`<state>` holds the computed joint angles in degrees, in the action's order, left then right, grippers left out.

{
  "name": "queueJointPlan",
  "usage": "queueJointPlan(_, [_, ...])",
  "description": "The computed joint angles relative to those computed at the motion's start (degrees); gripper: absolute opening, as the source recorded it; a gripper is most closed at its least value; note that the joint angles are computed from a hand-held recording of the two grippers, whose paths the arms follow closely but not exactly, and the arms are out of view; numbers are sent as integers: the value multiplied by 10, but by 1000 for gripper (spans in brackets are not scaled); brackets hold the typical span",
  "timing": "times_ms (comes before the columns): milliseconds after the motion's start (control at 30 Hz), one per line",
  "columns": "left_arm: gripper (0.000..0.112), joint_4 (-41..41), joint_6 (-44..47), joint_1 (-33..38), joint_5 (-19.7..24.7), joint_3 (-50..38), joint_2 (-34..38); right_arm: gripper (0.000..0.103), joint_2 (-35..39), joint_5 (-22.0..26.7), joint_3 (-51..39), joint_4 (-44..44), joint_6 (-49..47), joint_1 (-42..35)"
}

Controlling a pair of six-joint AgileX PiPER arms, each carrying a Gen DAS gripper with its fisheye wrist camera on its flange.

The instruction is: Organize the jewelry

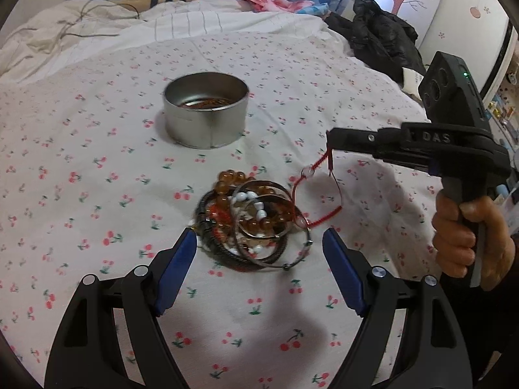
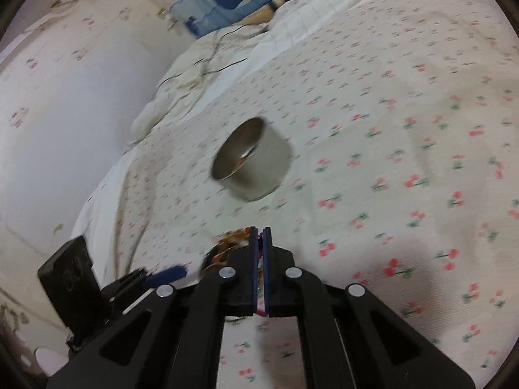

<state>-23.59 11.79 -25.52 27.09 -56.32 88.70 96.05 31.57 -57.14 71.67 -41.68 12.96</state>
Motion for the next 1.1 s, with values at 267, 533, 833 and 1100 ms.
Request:
queueJointPlan(267, [72,-26,12,-2,-20,3,12,3,26,-3,-7,-46,63,-15])
queueJointPlan(533, [50,-9,-5,-12,-22,-14,36,3,34,-6,-10,-67,83,-9])
queueJointPlan(833, [50,-18,-5,-10,-22,-18,41,3,34,-7,-6,-78,101,-18])
queueJointPlan(1100, [27,-10,-8,-6,-20,-17,46,45,26,-16,-5,-91,115,-15])
